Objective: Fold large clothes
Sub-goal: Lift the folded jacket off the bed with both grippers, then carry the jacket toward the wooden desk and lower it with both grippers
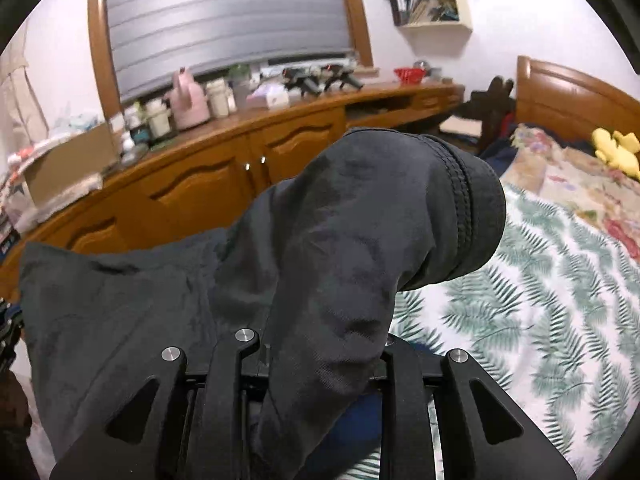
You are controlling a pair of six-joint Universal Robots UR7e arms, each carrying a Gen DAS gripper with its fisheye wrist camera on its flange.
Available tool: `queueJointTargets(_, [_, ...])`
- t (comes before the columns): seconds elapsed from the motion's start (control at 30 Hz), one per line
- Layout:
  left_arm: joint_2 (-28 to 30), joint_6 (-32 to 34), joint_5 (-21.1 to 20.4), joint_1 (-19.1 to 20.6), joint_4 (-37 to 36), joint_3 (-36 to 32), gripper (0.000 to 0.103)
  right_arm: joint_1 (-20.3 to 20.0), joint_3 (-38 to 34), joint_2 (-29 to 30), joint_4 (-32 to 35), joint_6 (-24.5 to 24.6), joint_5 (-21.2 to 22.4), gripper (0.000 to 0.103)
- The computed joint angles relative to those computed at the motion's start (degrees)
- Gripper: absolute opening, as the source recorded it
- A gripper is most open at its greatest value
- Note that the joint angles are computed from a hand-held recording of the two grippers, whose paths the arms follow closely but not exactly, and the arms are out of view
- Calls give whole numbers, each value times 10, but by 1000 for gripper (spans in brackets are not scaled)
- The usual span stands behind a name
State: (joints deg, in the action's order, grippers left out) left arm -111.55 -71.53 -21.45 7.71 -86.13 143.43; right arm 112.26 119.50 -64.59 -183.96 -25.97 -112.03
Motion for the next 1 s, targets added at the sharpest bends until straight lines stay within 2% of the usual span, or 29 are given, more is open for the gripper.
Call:
queueJointTargets(0.07, [-6, 6, -4, 11, -20, 16, 2, -5, -1, 20, 3, 1, -23, 23])
queueJointTargets(0.17, [-23, -25, -11, 1, 9, 24, 2, -12, -5, 42, 20, -2, -69, 26])
queueJointTargets(0.27, [-31, -50, -23, -3, 39, 17, 2, -15, 6, 43, 17, -14, -90, 36])
queueJointTargets(0.33, [-27, -61, -30, -3, 48, 11, 3, -12, 14, 40, 15, -27, -101, 51])
queueJointTargets(0.4, [-30, -90, -34, -19, 77, 5, 4, -3, 28, 35, -9, -49, -122, 52])
queueJointTargets(0.53, [-32, -110, -48, -52, 98, -4, 9, 6, 65, 13, -56, -68, -112, 54])
queueJointTargets(0.6, [-18, -133, -53, -73, 124, -12, 13, 9, 82, 0, -63, -71, -95, 55])
queueJointTargets(0.73, [-9, -137, -60, -97, 118, -17, 21, 13, 123, -23, -80, -87, -41, 56])
queueJointTargets(0.83, [10, -153, -64, -117, 127, -25, 25, 18, 139, -30, -66, -87, -14, 56])
queueJointTargets(1.0, [32, -164, -70, -137, 120, -33, 29, 20, 151, 5, -104, -95, -34, 56])
